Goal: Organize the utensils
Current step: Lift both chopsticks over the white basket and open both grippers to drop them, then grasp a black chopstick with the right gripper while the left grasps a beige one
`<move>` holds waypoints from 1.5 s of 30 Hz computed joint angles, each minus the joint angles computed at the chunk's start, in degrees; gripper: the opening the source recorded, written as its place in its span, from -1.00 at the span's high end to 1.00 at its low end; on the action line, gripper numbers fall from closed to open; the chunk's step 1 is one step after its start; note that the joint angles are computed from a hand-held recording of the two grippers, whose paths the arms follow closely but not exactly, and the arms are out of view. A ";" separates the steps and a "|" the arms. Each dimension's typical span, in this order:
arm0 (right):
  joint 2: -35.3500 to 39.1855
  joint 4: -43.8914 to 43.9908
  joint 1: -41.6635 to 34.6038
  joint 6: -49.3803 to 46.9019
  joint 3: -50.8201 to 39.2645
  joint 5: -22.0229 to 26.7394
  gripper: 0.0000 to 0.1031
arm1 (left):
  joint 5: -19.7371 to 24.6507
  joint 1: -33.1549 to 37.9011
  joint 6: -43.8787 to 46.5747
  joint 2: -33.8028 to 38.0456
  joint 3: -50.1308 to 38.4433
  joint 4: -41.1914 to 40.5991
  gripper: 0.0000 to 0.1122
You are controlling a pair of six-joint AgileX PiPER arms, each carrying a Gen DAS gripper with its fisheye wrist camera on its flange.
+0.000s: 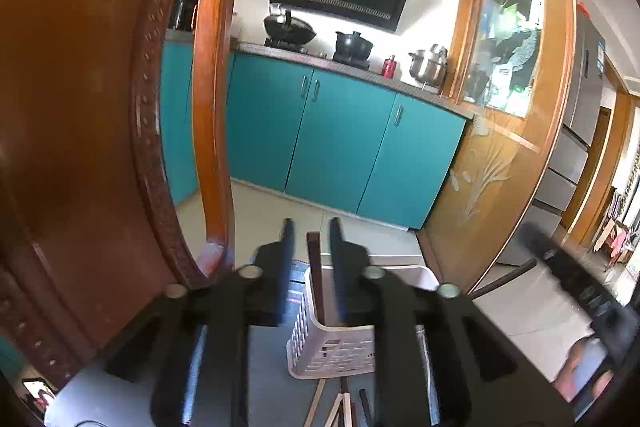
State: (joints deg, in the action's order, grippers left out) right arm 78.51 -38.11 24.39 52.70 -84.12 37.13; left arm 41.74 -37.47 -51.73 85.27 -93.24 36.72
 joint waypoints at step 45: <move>13.72 38.75 -12.17 -34.64 6.42 18.60 0.86 | 21.21 0.62 28.65 9.08 5.08 -26.23 0.12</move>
